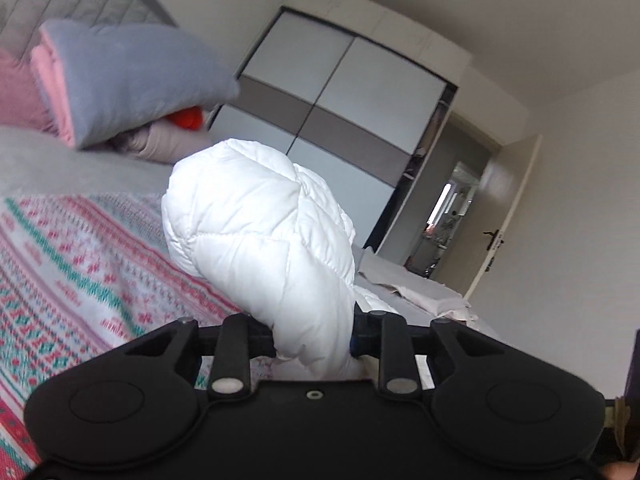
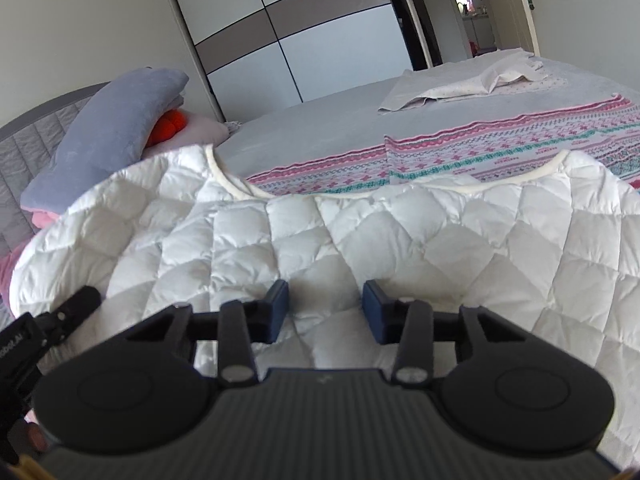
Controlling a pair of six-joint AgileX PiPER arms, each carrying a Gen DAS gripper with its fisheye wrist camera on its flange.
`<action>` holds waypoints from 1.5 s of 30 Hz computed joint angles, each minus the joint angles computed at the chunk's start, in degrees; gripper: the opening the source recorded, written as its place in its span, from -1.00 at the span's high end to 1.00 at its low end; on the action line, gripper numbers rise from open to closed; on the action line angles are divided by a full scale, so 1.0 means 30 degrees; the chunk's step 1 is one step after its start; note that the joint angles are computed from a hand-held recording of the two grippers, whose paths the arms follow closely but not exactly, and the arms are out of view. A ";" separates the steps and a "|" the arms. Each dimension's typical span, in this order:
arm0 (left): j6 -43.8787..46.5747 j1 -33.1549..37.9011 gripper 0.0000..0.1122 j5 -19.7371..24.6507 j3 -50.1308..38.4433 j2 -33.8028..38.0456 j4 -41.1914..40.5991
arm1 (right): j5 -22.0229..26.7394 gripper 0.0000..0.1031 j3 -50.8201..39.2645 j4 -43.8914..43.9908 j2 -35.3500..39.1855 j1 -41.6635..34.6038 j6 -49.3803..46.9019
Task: Fold large clothes
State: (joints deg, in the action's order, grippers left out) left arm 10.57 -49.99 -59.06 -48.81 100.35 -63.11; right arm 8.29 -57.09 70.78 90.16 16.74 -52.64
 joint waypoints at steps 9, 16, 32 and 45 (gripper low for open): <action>-0.0639 0.0389 0.50 -0.0845 0.2284 -0.1197 0.6141 | 0.4274 0.27 -0.0950 -0.0979 0.1255 -0.0733 0.1413; -0.3150 0.1928 0.50 0.1645 0.1807 -0.0996 1.1770 | 1.0705 0.42 -0.1762 0.2796 0.3812 -0.3224 0.0166; -0.1801 0.1638 0.49 0.3392 -0.0172 0.0708 1.3016 | 1.4983 0.40 -0.3707 -0.1842 0.3501 -0.6417 0.2912; 0.1477 0.0457 0.49 0.4224 -0.1457 0.1213 1.1508 | 0.9468 -0.03 -0.1757 -0.6331 -0.1647 -1.0750 0.2928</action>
State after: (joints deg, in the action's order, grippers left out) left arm 15.00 -48.62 -46.38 -53.19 103.99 -28.58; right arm 36.70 -62.36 51.78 85.22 -15.51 -43.86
